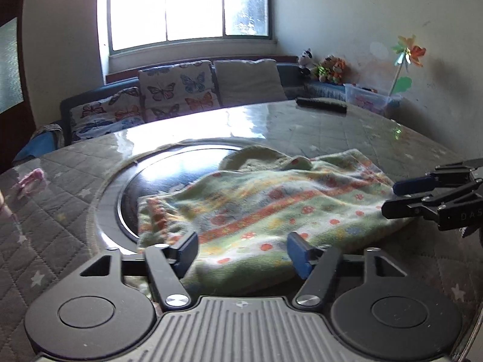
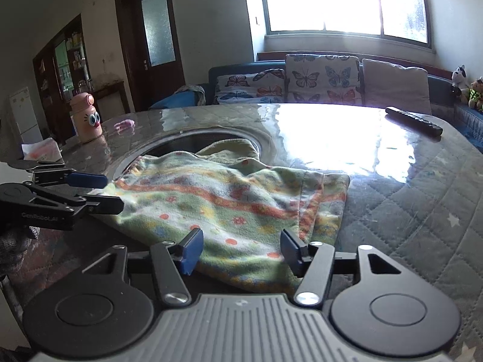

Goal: Fold clothes
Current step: 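Open both grippers and withdraw them from the folded shirt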

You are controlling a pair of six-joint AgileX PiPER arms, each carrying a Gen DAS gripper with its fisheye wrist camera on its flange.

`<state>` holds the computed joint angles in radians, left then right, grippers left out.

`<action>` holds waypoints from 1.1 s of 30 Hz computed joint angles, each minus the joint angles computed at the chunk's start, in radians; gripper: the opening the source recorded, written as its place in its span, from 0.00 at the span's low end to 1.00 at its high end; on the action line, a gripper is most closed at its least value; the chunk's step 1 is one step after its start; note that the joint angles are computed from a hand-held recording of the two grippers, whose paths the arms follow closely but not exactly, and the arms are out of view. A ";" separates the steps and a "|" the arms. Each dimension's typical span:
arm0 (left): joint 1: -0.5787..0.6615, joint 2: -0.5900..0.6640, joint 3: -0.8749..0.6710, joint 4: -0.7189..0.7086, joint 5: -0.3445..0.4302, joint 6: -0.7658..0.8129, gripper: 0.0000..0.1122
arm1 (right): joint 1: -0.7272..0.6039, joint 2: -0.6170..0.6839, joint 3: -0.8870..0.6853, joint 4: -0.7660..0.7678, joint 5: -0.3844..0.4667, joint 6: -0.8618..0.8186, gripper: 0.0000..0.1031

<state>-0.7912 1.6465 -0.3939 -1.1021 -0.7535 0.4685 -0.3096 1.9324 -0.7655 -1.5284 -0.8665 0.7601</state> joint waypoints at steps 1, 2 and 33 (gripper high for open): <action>-0.005 -0.009 0.009 -0.016 -0.012 0.001 0.72 | 0.008 0.000 -0.001 0.003 0.000 0.007 0.57; -0.010 -0.017 0.017 -0.033 -0.025 0.002 0.74 | 0.019 0.000 -0.003 0.002 0.002 0.014 0.58; 0.108 -0.204 0.161 -0.140 -0.028 -0.052 0.92 | 0.427 -0.052 0.021 0.290 0.187 -0.205 0.84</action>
<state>-0.6834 1.4421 -0.2327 -1.2418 -0.7813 0.4167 0.1175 1.8805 -0.7444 -1.2383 -0.6791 0.5550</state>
